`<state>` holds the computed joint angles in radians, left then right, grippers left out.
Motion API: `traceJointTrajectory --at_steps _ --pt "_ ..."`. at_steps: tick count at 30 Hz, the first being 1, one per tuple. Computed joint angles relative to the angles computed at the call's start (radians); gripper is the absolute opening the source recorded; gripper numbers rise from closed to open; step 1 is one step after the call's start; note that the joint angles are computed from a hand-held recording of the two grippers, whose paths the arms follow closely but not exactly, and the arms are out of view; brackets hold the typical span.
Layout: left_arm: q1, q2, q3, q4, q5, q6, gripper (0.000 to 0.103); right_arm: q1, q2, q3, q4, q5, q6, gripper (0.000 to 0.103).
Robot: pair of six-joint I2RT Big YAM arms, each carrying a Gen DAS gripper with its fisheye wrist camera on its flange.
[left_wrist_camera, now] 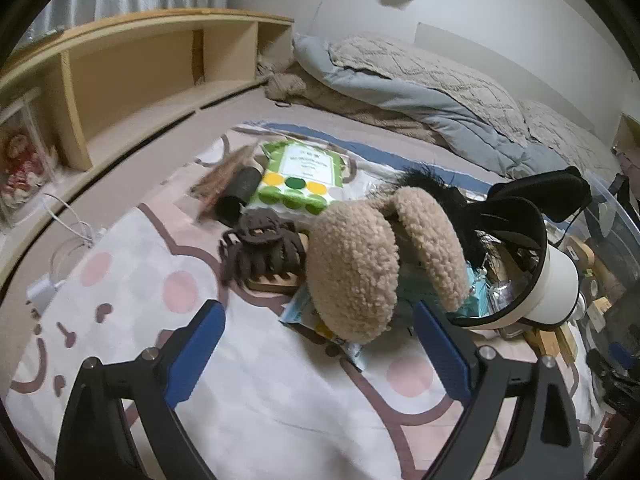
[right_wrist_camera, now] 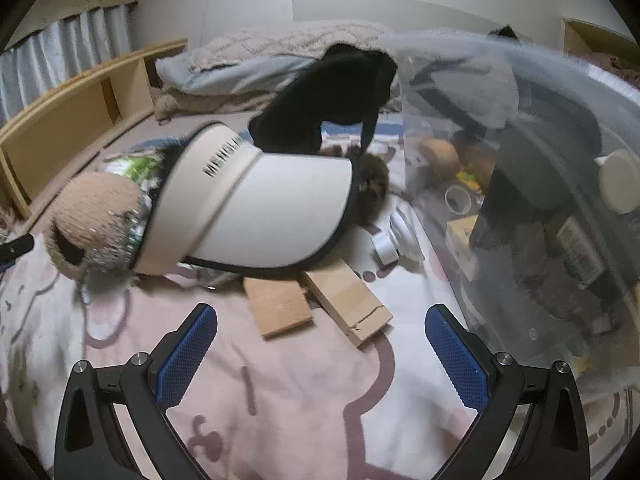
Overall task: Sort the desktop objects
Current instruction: 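Move both tools toward the items on the bed, then grasp the beige fuzzy earmuff with the left tool while the right tool approaches a wooden block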
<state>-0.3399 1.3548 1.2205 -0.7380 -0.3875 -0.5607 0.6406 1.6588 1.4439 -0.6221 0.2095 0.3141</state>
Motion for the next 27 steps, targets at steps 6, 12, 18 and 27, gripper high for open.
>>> traceJointTrajectory --at_steps 6,12,18,27 --pt "0.013 0.029 0.008 0.035 0.046 0.008 0.09 -0.012 0.064 0.032 -0.004 -0.034 -0.016 0.103" --pt "0.018 0.08 0.038 0.036 0.028 0.027 0.081 -0.011 0.103 0.062 -0.022 -0.082 -0.026 0.103" --pt "0.037 0.116 0.046 0.055 0.036 0.002 0.063 -0.022 0.114 0.065 -0.003 -0.164 -0.012 0.103" --pt "0.042 0.111 0.031 0.077 0.031 -0.017 0.032 -0.01 0.127 0.085 0.013 -0.171 -0.064 0.096"
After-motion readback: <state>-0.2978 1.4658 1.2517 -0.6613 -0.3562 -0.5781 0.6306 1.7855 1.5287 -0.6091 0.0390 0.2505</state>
